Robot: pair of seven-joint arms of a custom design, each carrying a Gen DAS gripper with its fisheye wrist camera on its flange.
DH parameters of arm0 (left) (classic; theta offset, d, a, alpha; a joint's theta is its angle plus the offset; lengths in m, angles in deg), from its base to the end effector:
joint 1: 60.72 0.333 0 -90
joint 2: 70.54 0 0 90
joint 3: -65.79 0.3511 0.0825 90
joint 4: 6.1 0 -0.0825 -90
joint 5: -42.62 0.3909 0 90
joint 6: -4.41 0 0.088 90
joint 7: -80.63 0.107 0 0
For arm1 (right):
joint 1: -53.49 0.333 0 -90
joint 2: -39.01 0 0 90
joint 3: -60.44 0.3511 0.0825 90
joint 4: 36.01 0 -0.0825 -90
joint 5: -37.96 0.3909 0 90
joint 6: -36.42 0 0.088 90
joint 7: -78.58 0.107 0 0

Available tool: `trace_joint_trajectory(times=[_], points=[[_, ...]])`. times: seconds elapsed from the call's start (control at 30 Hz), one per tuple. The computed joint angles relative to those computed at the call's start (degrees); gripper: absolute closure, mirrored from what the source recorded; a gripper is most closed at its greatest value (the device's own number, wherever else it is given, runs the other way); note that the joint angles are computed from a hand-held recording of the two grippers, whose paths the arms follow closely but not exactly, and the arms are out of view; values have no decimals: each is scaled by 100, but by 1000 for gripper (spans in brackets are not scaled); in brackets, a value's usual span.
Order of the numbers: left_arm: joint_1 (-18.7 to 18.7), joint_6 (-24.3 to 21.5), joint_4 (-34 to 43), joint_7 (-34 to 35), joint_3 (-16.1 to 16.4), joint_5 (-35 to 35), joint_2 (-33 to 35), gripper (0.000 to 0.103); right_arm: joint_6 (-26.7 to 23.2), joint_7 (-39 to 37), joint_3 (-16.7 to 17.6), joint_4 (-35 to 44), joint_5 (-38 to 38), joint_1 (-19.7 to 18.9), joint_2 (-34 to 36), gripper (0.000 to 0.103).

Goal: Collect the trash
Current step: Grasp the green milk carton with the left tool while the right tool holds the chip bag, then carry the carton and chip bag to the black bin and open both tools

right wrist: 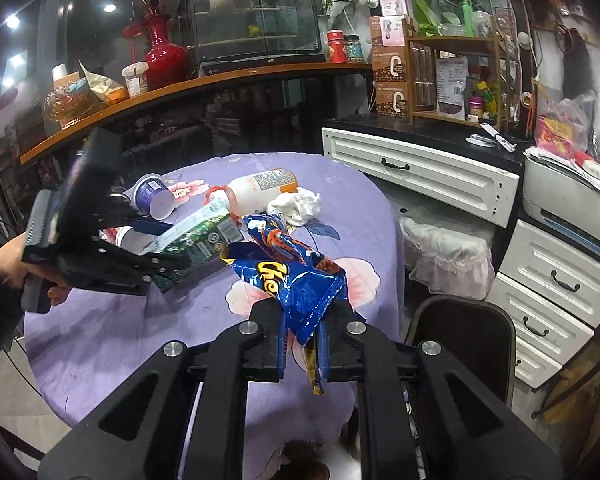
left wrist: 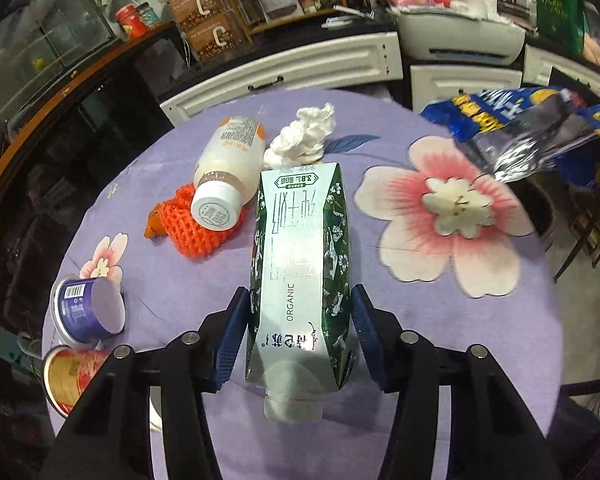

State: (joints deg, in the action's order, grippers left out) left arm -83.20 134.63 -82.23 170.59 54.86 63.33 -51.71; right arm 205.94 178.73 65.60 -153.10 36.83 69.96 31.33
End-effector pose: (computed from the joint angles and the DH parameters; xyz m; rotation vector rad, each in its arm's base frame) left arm 0.6204 -0.3664 0.6550 -1.0765 2.3093 -0.5403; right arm 0.5260 0.2138 0.6625 -1.6871 1.3462 -0.6328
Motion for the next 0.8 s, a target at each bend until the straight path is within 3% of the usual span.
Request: trace_joint_trajectory(times=[0.33, 0.57, 0.8], points=[[-73, 1470, -1249, -931, -244, -281, -736, 51, 300, 497, 51, -836, -179, -327, -611, 91], [-307, 1803, -1217, -1262, -368, -287, -621, 51, 448, 1077, 178, -1459, -445, -884, -1050, 91], [-584, 1840, -751, -1246, -431, -353, -217, 51, 417, 1401, 168, -1862, -608, -1284, -1144, 91]])
